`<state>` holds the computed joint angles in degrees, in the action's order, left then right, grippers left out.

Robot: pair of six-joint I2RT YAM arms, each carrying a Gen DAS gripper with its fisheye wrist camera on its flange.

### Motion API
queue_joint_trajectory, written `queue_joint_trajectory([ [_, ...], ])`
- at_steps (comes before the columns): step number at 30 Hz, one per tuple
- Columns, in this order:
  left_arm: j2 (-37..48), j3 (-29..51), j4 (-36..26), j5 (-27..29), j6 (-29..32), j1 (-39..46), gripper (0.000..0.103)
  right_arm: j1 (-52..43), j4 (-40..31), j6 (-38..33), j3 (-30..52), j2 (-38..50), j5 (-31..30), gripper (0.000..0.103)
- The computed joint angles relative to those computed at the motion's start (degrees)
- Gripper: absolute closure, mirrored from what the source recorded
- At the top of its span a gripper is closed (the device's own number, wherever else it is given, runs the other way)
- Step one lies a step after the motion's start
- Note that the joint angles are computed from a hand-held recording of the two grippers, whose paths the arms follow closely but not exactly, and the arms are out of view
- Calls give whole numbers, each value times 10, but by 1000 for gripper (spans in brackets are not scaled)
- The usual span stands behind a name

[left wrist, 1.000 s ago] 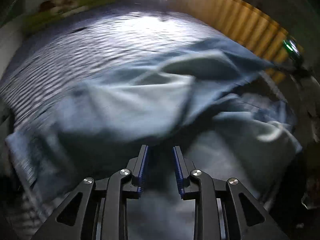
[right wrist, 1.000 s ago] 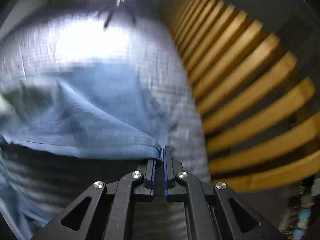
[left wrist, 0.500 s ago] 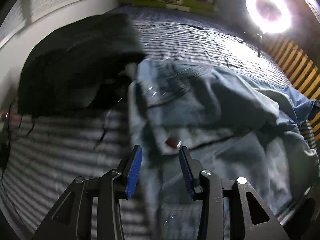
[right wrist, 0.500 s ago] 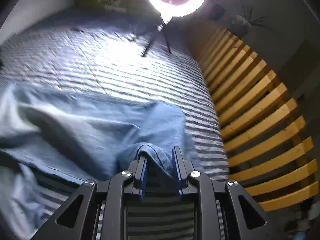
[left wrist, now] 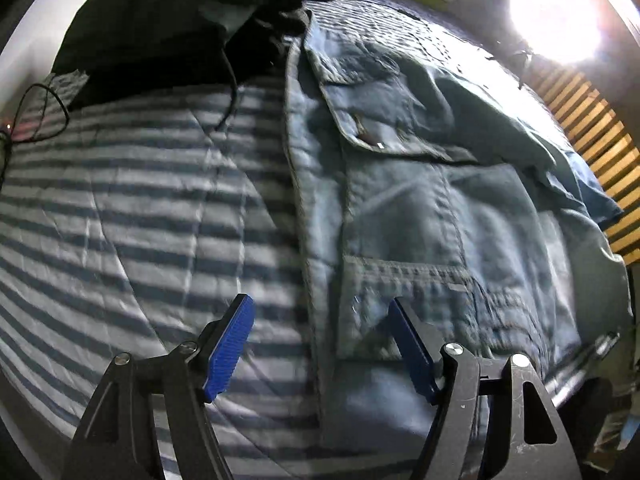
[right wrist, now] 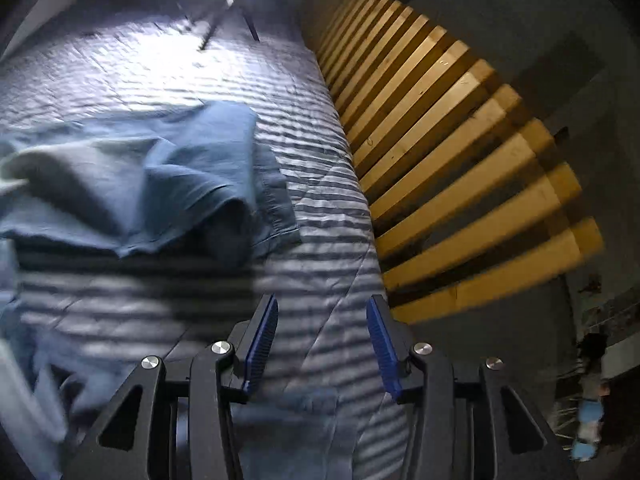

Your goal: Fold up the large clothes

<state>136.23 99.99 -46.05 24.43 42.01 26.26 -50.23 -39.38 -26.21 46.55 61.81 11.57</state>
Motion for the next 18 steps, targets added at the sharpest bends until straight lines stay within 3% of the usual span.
queue_joint_trajectory([
  [3, -36, -55, 9, 19, 23, 14, 30, -76, -67, -27, -22, -93, -74, 58],
  [6, -86, -112, 20, 45, 46, 31, 30, -213, -102, -94, -56, -144, -163, 56],
  [9, -158, -186, 21, 69, 105, 47, 30, -374, -107, -170, -81, -117, -246, 55],
  [11, -202, -230, 24, 77, 140, 45, 30, -438, -84, -183, -94, -71, -267, 54],
  [15, -294, -330, 27, 77, 185, -2, 30, -444, -17, -155, -114, -4, -271, 54],
  [18, -364, -424, 61, 61, 195, -66, 30, -387, -20, -124, -111, 21, -288, 54],
])
